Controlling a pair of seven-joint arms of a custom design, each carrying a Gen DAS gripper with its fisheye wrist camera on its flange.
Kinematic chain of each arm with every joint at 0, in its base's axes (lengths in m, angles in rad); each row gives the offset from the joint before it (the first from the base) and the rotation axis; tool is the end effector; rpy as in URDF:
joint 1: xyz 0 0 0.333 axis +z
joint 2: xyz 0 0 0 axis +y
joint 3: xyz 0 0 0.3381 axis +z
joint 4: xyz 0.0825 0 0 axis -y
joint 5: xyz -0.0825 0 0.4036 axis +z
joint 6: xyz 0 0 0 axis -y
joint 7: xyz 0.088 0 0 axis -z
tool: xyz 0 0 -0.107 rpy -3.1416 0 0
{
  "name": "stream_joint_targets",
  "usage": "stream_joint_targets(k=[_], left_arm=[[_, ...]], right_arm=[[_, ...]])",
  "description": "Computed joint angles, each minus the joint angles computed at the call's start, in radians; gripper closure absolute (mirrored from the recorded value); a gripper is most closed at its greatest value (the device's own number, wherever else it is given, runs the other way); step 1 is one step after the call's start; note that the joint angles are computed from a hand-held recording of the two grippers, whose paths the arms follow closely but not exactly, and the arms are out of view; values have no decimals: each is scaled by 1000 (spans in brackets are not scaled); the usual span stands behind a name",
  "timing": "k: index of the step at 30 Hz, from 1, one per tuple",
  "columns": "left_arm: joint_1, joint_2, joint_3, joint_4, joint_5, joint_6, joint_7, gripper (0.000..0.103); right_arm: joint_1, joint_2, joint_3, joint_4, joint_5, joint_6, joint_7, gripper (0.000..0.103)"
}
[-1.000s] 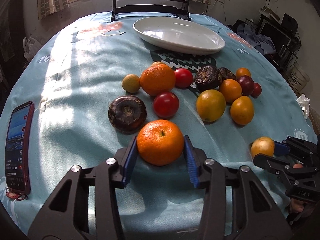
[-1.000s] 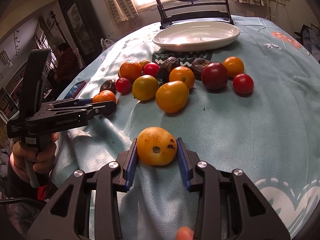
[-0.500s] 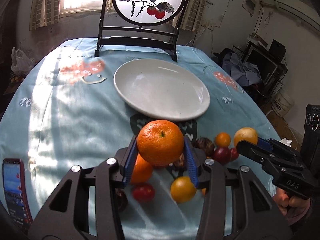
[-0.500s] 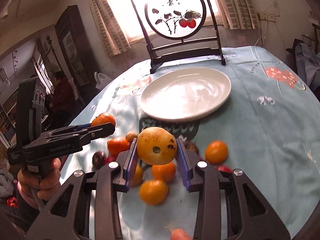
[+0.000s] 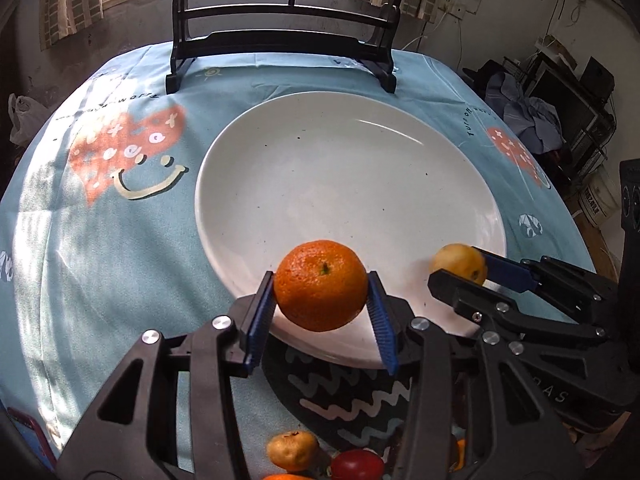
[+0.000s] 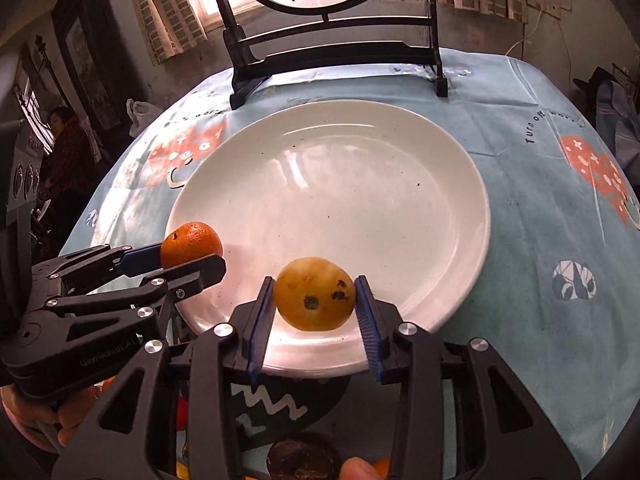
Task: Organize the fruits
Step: 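Carry both fruits onto the white plate and open both tools to release, then grasp a yellow tomato with the right tool while the left tool grasps a dark brown fruit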
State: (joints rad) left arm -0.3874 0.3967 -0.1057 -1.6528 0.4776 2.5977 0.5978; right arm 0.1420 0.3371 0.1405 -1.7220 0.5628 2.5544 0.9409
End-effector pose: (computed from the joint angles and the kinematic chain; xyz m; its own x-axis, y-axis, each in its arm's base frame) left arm 0.6461 -0.3452 0.4546 0.1045 -0.9807 0.1655 -0.8067 -0.1809 -0.5626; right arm 0.6886 0.1804 0.4558 0.5245 -0.8250 -0.2103 -0.7472 -0.3275 -0.5783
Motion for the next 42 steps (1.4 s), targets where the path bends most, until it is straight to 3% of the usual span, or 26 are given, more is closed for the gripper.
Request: stream_joint_targets(k=[1, 5, 9, 16, 22, 25, 29, 32, 39, 42], left_arm=[[-5, 1, 6, 3, 11, -2, -8, 52], [-39, -65, 42, -59, 121, 8, -123, 18], [-35, -195, 34, -205, 249, 66, -281, 13], [-8, -407, -48, -472, 464, 43, -592, 12], [60, -508, -127, -648, 514, 123, -740, 12], [89, -529, -171, -682, 529, 127, -735, 12], [103, -533, -222, -682, 545, 53, -691, 12], [121, -545, -225, -697, 609, 110, -734, 12], [135, -540, -226, -701, 599, 146, -720, 12], [140, -535, -220, -705, 570, 162, -707, 12]], right_arm=[[-3, 1, 4, 2, 7, -1, -9, 60], [-26, -56, 20, -58, 83, 40, -68, 59], [-42, -184, 19, -196, 249, 64, -211, 59], [6, -420, -66, -483, 473, -13, -423, 59], [86, -524, -128, -638, 501, -3, -495, 57], [118, -526, -130, -666, 466, 63, -474, 57], [143, -506, -136, -665, 432, 103, -437, 57], [148, -489, -140, -651, 400, 101, -399, 57], [150, -467, -137, -635, 352, 115, -339, 57], [149, -469, -151, -633, 401, 87, -372, 62]])
